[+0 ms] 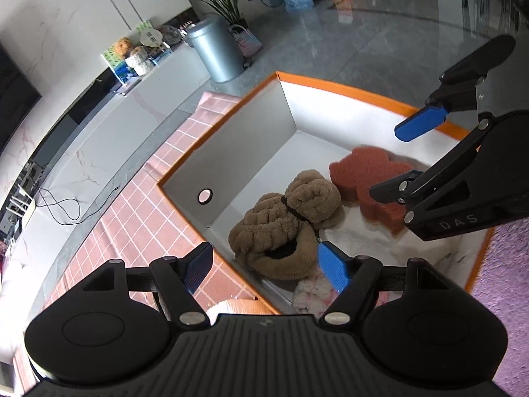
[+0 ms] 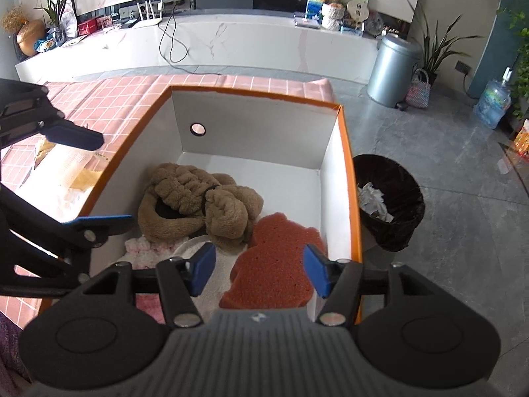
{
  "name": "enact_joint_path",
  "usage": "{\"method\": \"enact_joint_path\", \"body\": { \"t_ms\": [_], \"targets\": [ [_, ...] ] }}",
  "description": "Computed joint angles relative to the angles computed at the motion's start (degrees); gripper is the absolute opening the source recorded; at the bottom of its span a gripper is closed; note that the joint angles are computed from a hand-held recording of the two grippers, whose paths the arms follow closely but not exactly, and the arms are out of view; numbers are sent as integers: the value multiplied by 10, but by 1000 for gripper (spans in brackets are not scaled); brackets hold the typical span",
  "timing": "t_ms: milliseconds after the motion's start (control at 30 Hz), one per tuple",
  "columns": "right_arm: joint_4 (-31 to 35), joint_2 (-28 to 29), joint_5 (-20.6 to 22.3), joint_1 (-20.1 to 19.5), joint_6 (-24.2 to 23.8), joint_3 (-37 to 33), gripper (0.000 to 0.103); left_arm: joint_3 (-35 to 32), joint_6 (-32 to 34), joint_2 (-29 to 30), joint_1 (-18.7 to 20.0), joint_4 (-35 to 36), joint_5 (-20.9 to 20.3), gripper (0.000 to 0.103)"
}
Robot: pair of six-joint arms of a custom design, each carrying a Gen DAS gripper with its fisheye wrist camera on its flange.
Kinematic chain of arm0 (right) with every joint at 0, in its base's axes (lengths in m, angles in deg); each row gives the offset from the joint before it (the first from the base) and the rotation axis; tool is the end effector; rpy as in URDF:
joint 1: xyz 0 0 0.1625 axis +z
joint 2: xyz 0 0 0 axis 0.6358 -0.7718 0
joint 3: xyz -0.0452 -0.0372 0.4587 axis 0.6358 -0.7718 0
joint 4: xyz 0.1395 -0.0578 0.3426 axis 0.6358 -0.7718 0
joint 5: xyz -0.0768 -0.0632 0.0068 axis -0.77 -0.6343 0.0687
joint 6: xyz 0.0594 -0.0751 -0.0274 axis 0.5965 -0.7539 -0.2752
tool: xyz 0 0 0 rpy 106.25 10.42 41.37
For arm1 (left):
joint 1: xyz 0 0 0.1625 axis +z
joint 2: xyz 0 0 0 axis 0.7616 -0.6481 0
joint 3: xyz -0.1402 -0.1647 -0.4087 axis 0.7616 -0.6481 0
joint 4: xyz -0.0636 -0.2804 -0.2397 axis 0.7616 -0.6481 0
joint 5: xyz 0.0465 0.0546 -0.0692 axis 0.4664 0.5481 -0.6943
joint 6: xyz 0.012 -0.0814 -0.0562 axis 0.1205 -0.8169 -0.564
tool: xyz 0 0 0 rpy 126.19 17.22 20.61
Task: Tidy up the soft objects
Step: 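Carry the towel and sponge into the orange box and open both grippers, then move both tools back toward the plastic bags on the table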
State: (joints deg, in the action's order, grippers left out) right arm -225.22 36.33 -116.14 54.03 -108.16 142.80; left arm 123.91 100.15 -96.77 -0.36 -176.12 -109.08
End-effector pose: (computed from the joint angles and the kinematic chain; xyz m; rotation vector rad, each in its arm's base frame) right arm 0.0979 -0.5107 0.1848 0.1526 -2.1747 0.8303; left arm -0.2591 -0.5868 0.0364 1.6985 1.9086 -0.2532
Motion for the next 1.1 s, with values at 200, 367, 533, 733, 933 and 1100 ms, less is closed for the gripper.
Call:
{"method": "enact_joint_path", "body": {
  "t_ms": [200,367,533,733,933,1100],
  "targets": [
    [-79,15,-16,26,-21,18,71,50,-18,-46,9,-45,-40,86],
    [-177,50,-13,53,-41,24,76,96,-43,-87,29,-99,-87,86],
    [-299,108,38,74,-71,28,76,140,-81,-132,55,-152,-107,86],
    [-357,173,69,97,-75,2,79,184,-115,-174,96,-223,-119,85],
    [-366,225,73,111,-114,-29,78,202,-169,-192,133,-235,-112,81],
    [-326,249,46,120,-136,-62,72,198,-157,-187,148,-237,-108,81]
  ]
}}
